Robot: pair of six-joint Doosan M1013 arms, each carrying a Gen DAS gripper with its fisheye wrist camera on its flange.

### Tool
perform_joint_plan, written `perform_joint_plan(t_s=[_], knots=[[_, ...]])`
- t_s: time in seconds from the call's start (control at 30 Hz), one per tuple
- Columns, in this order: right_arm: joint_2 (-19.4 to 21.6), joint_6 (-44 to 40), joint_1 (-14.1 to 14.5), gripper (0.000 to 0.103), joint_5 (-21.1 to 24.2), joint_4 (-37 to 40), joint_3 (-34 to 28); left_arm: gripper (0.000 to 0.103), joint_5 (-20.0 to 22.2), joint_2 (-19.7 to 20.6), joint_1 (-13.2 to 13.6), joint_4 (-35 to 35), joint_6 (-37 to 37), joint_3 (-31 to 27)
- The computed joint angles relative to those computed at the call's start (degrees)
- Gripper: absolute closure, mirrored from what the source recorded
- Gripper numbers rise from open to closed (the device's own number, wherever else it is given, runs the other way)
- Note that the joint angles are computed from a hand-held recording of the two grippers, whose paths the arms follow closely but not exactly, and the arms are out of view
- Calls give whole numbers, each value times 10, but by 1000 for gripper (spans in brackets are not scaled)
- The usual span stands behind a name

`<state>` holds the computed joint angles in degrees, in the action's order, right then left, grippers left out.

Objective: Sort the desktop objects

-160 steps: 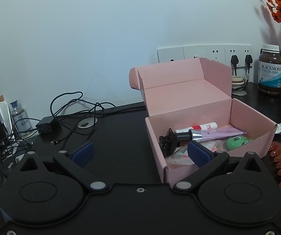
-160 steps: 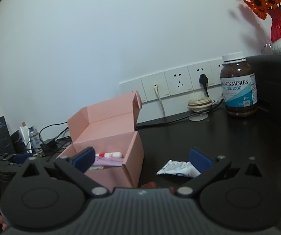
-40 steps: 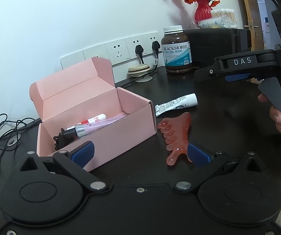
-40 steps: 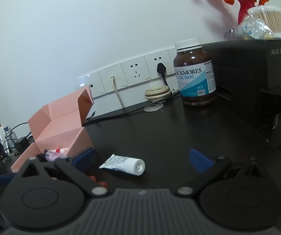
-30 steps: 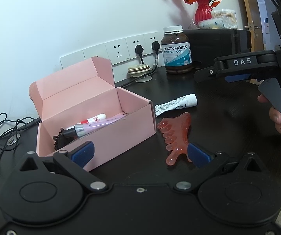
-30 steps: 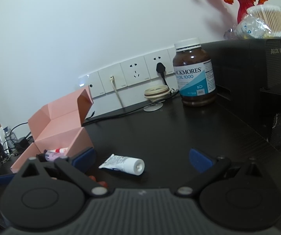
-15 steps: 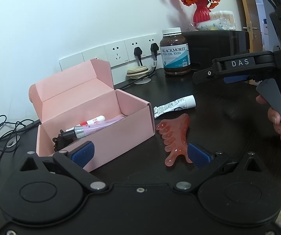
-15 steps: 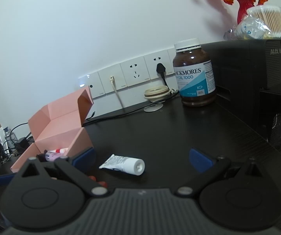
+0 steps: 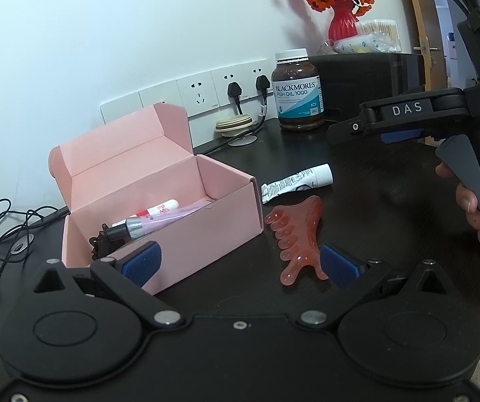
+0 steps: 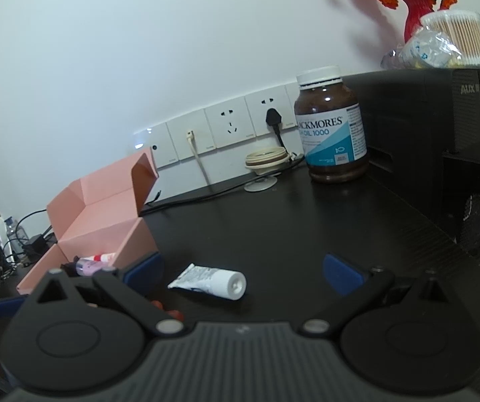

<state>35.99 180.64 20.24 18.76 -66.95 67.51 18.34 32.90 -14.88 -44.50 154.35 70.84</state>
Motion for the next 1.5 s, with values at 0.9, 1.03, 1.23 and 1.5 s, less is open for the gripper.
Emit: perform_joint_plan(t_s=[0.9, 1.03, 1.23, 1.5], knots=[[1, -12, 0, 1, 3, 10, -2, 0, 10, 2, 1, -4, 1, -3], [3, -43, 0, 1, 10, 43, -7, 0, 22, 4, 3, 9, -15, -10], [1, -10, 1, 1, 13, 11, -3, 0, 19, 4, 4, -18, 7, -7], [-1, 8, -5, 1, 3, 24, 1, 0, 72, 17, 13, -3, -34, -36]])
